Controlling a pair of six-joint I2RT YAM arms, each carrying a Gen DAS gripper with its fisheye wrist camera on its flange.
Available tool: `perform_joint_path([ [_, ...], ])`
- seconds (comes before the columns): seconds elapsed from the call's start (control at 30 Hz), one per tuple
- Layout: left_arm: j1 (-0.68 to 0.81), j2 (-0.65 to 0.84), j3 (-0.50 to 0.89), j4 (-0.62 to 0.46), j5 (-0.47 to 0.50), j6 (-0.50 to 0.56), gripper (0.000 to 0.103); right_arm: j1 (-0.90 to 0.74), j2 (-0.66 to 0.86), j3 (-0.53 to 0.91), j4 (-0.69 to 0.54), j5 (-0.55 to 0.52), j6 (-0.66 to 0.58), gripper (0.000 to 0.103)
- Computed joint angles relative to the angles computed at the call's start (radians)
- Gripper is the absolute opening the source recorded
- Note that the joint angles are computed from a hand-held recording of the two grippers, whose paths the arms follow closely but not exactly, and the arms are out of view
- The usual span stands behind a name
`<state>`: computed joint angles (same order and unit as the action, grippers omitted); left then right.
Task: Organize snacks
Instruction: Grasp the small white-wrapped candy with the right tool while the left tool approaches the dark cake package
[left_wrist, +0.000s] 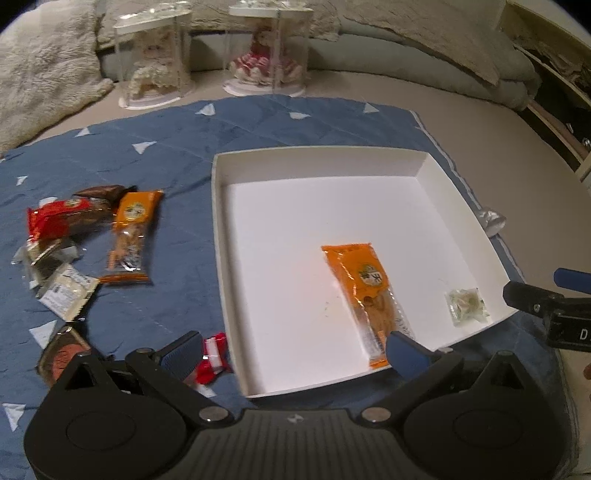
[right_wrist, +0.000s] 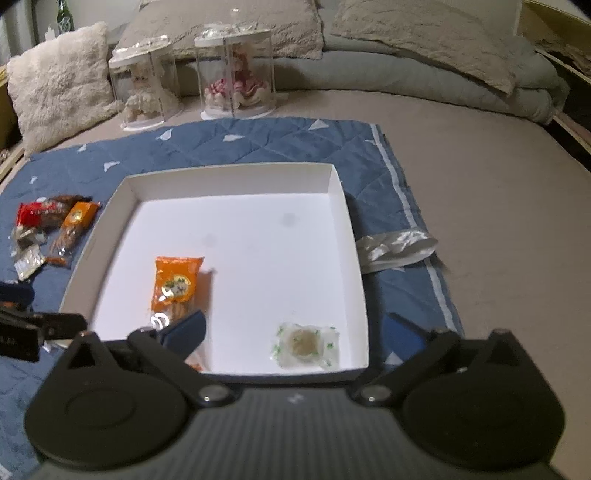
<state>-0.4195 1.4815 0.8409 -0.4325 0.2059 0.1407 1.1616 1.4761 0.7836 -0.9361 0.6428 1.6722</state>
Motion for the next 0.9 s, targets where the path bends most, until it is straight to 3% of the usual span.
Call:
perform_joint_path([
  [0.3, 0.130, -0.031, 0.007, -0.024, 0.032, 0.070, 0.103, 0.002, 0.085, 0.089, 0.008, 0.024, -0.037, 0.102],
  [0.9, 0.493, 0.054, 0.107, -0.066, 0.128, 0.329, 0.103, -0.050, 0.318, 0.330, 0.186, 0.018, -0.242, 0.102],
])
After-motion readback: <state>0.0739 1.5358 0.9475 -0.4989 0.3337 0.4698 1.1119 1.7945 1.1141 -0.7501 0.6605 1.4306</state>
